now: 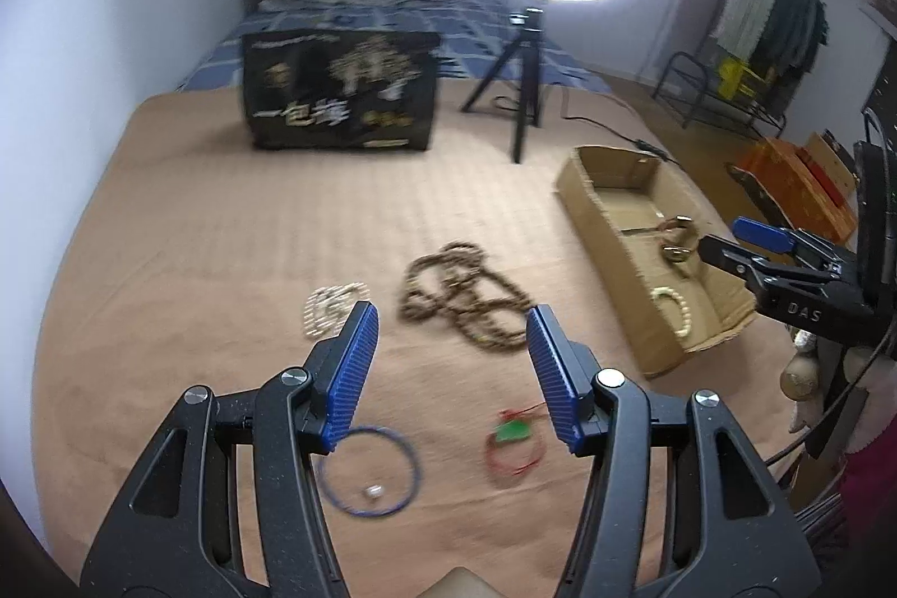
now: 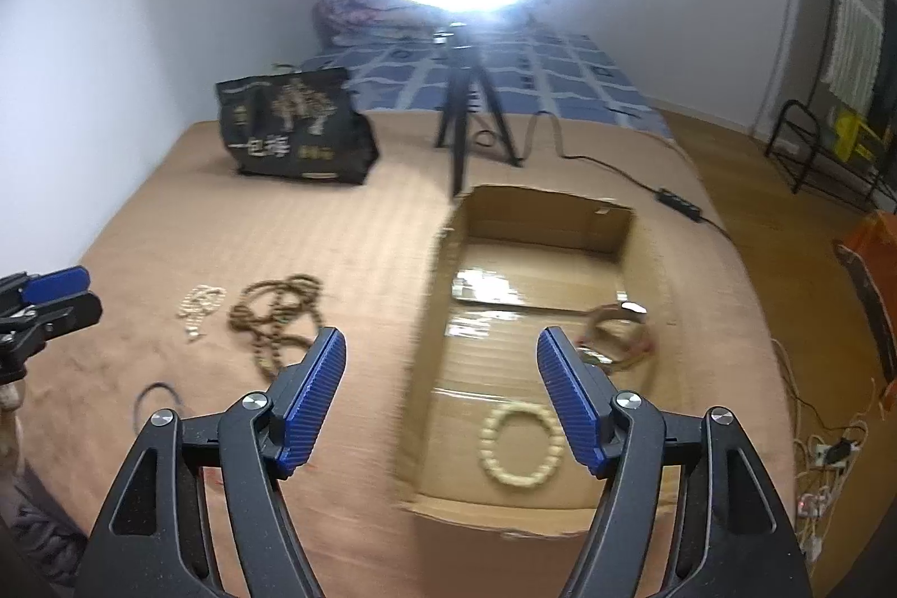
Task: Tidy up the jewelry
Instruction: 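Move both tools back toward the remaining jewelry on the cloth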
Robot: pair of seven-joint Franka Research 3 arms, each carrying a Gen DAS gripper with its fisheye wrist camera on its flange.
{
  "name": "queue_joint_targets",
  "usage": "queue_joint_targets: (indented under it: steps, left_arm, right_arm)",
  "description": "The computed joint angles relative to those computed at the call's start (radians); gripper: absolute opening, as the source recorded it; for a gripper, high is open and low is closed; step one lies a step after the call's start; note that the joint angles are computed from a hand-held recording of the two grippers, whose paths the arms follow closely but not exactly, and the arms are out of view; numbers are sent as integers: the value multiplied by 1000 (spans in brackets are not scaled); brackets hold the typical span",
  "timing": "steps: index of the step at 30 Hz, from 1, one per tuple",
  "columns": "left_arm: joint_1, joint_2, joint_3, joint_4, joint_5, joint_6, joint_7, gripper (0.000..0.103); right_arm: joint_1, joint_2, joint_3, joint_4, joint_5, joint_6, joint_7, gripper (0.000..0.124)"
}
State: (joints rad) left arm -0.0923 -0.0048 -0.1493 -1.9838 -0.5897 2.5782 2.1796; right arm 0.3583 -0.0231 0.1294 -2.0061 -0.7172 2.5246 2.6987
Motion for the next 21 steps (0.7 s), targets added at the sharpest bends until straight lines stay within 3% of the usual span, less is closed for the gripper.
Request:
queue_joint_targets:
  steps: [10,13,21]
  left_arm:
    - [56,18,26,2,27,-46,-40,57]
    - [69,14,30,-9,27,-74,-32,70]
    - [73,-20,39,-109,25,-115,-7,74]
  right_arm:
    - [78,133,-22,141,40,-26,-86,72]
    - [98,158,-36,165,61,-25,-116,72]
    - [116,186,-59,165,145,23,-188,72]
